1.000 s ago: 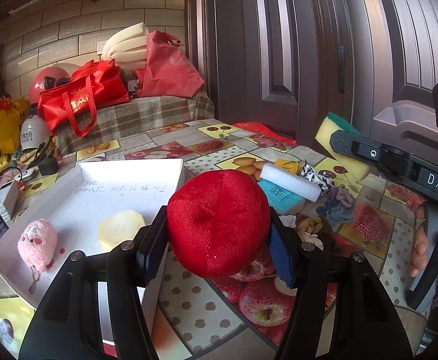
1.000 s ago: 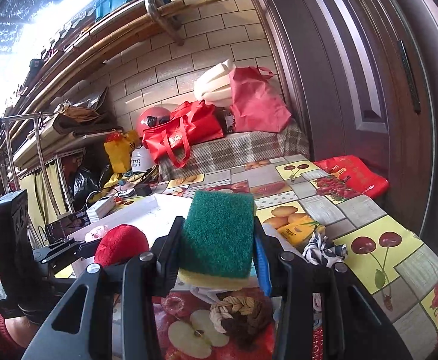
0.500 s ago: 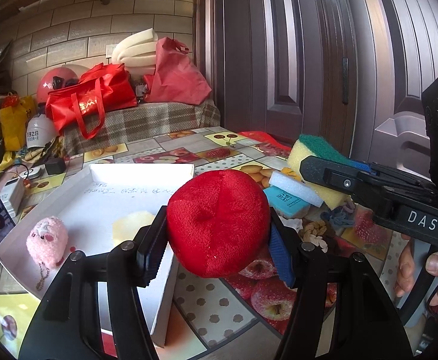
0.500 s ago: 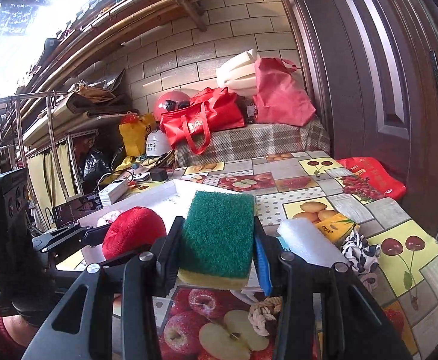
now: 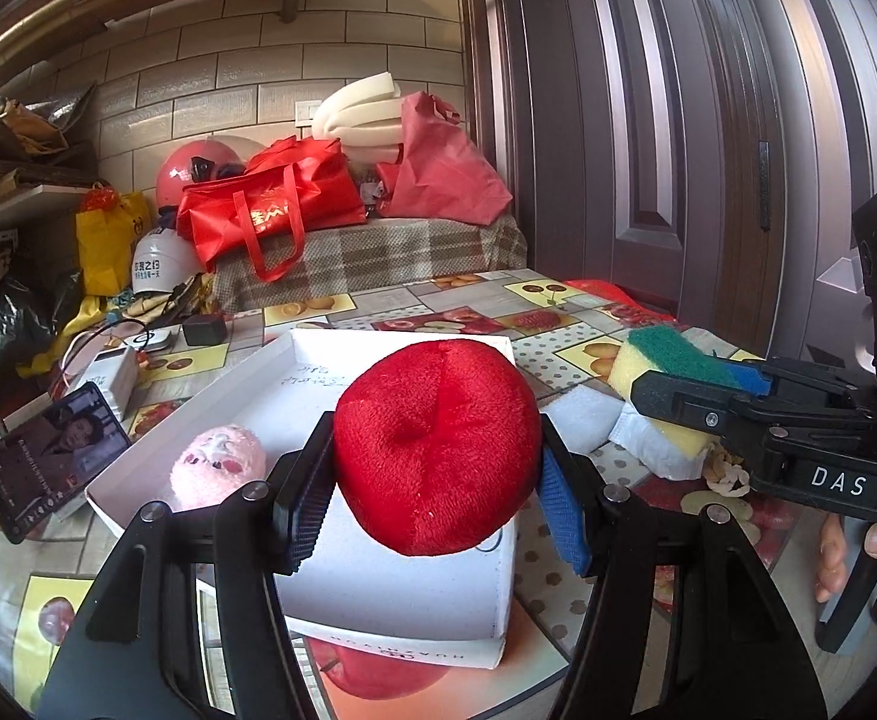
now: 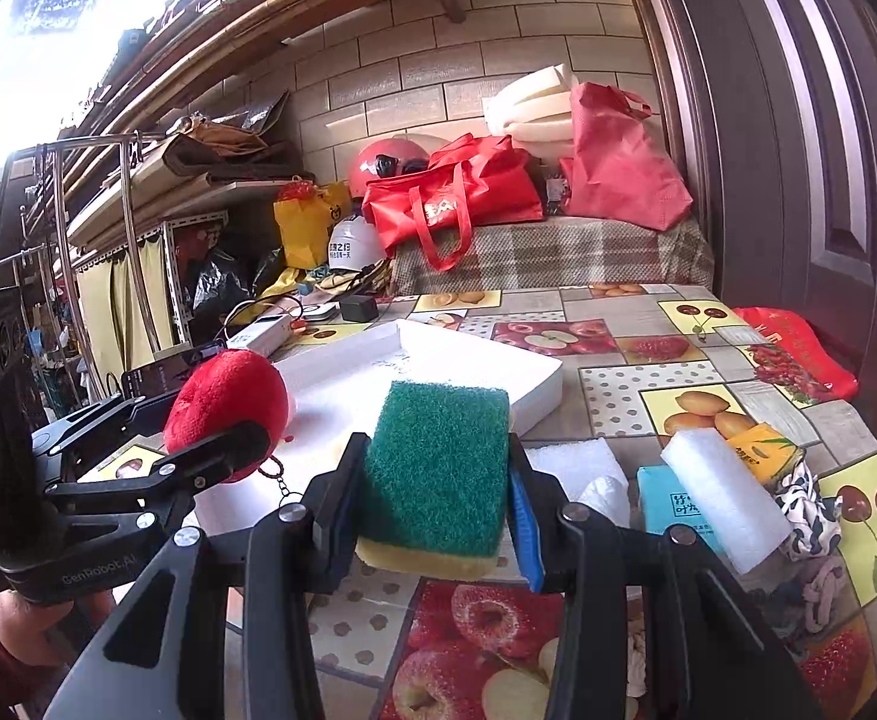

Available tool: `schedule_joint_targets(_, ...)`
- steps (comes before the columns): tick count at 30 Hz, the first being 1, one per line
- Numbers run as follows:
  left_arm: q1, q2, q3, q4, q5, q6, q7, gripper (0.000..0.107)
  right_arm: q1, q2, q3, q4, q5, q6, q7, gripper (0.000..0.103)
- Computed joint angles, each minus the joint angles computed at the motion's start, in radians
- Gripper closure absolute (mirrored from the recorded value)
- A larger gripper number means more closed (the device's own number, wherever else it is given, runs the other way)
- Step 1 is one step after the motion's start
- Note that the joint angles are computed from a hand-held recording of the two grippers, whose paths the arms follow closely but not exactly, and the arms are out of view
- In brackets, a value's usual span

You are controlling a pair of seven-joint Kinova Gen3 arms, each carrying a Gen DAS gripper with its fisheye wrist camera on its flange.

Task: Organize soft objects
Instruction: 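Carry the red apple and green sponge into the white tray, release both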

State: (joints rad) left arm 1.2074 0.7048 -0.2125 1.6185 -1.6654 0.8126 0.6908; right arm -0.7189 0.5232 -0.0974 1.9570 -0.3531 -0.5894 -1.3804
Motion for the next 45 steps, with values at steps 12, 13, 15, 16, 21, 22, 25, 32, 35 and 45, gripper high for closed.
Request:
schedule_joint_targets(12,-0.100,-0.037,0.114,0.089,0.008,0.157,0.083,0.046,-0.079,0.056,0.048,-0.118,-0.047,0.087,0.115,0.061)
schedule_joint_targets(13,-0.112,-0.038,0.123,0.092,0.010,0.167,0.089,0.046,-0.081,0.062,0.050,-0.132,-0.051,0.093,0.119,0.061)
schedule_joint_targets(15,-0.141,-0.034,0.143,0.079,0.020,0.182,0.076,0.046,-0.082,0.077,0.052,-0.163,-0.059,0.112,0.120,0.061)
schedule_joint_targets(16,-0.157,-0.031,0.154,0.072,0.024,0.186,0.066,0.046,-0.087,0.085,0.057,-0.181,-0.069,0.124,0.120,0.061)
schedule_joint_targets(21,-0.226,-0.018,0.210,0.034,0.031,0.200,0.011,0.046,-0.111,0.118,0.087,-0.253,-0.106,0.170,0.114,0.061)
schedule_joint_targets(22,-0.236,-0.016,0.218,0.030,0.032,0.199,0.004,0.046,-0.114,0.122,0.091,-0.262,-0.109,0.175,0.113,0.061)
schedule_joint_targets(25,-0.251,-0.016,0.229,0.026,0.034,0.198,0.001,0.046,-0.120,0.131,0.099,-0.279,-0.112,0.182,0.105,0.061)
schedule_joint_targets(32,-0.276,-0.009,0.232,-0.009,0.062,0.171,-0.064,0.045,-0.152,0.166,0.152,-0.360,-0.160,0.242,0.106,0.061)
schedule_joint_targets(35,-0.277,-0.002,0.219,-0.024,0.066,0.157,-0.082,0.045,-0.168,0.186,0.184,-0.406,-0.182,0.279,0.101,0.061)
schedule_joint_targets(45,-0.316,-0.004,0.196,-0.044,0.085,0.083,-0.072,0.045,-0.211,0.254,0.319,-0.558,-0.214,0.458,0.000,0.061)
